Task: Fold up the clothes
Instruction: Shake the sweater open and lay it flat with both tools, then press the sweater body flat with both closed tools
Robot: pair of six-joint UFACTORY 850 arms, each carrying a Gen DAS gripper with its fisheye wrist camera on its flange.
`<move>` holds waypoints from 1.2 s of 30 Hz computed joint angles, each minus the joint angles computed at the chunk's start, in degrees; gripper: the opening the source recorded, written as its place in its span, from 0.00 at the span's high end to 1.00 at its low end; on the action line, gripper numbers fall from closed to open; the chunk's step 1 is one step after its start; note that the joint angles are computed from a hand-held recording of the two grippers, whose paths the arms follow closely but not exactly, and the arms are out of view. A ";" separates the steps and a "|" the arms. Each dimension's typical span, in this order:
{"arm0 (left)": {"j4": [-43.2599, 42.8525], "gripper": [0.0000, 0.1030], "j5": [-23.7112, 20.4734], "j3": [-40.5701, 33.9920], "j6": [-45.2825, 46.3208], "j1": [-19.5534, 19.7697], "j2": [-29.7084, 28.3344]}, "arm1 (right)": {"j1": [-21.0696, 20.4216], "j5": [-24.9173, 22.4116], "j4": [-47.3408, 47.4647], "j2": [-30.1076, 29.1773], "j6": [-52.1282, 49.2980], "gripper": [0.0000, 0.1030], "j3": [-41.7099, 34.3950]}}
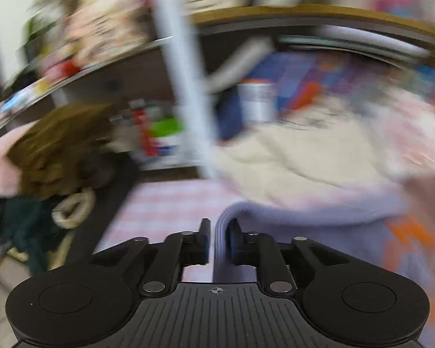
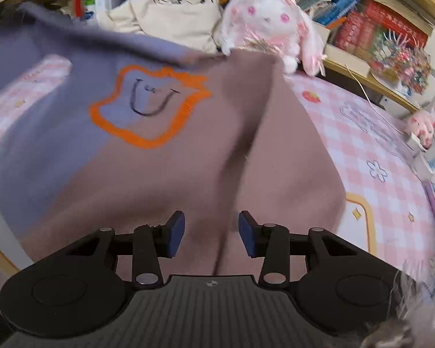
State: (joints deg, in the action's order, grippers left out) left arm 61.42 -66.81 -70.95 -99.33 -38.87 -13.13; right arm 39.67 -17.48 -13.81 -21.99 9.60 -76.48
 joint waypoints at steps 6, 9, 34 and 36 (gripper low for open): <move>-0.46 0.30 -10.64 -5.92 13.34 1.74 -4.84 | -0.52 -0.92 9.34 0.51 -8.34 0.61 0.68; -1.43 0.31 -0.67 -1.35 12.76 -1.59 -1.30 | -0.26 -1.35 7.81 0.38 -7.30 0.61 0.74; -12.88 0.97 21.81 10.76 -12.76 -12.68 3.07 | -3.02 -5.62 13.42 -0.43 -12.24 0.94 -1.23; -14.01 0.97 20.51 11.05 -12.66 -13.33 3.70 | -3.15 -7.15 19.64 0.06 -18.33 0.94 -0.89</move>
State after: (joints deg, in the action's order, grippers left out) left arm 47.41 -46.30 -59.90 -111.99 -52.20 -9.43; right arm 36.52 -24.63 5.83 -21.93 -8.73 -77.37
